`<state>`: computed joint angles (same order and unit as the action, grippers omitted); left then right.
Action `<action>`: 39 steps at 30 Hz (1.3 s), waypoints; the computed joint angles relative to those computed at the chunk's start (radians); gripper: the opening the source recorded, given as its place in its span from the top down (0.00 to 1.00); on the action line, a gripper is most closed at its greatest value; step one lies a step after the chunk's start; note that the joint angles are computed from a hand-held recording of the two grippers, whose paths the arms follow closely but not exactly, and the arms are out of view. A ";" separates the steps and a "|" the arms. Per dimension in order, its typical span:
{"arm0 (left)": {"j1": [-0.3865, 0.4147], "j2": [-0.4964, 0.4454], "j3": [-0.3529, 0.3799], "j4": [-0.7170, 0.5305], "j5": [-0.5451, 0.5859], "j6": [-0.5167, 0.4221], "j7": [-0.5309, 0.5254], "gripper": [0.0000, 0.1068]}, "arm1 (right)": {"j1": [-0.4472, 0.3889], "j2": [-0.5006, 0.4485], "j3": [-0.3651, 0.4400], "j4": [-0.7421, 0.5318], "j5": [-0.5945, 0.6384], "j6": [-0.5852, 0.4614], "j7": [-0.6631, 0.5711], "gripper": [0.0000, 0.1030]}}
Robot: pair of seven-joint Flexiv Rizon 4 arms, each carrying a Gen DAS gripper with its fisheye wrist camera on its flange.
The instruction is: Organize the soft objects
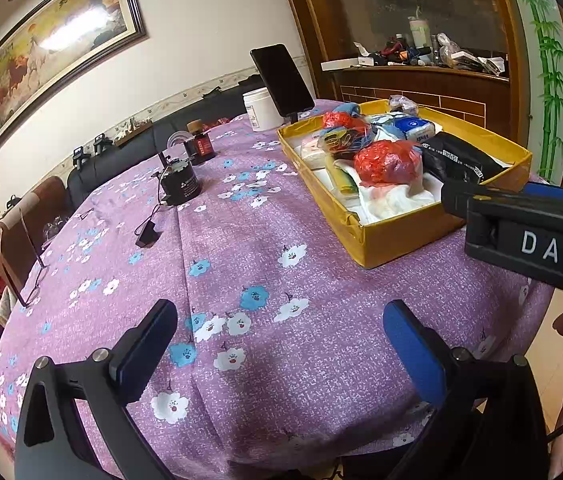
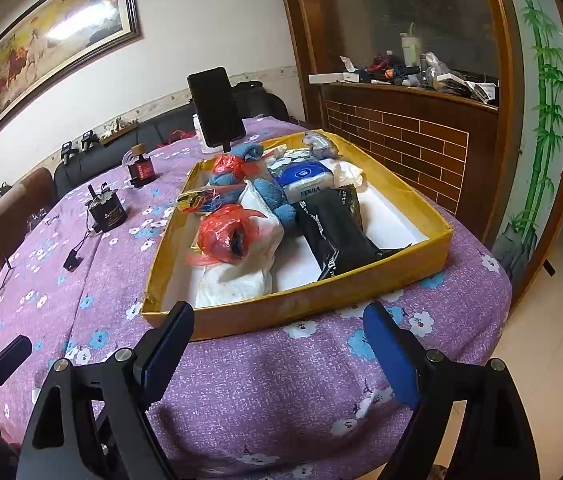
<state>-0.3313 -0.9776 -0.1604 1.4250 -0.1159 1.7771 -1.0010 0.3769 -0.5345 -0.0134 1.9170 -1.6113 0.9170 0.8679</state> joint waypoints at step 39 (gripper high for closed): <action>0.006 -0.001 -0.009 0.003 0.005 -0.008 -0.001 0.04 | -0.003 -0.008 -0.007 -0.003 0.012 0.035 -0.004 0.13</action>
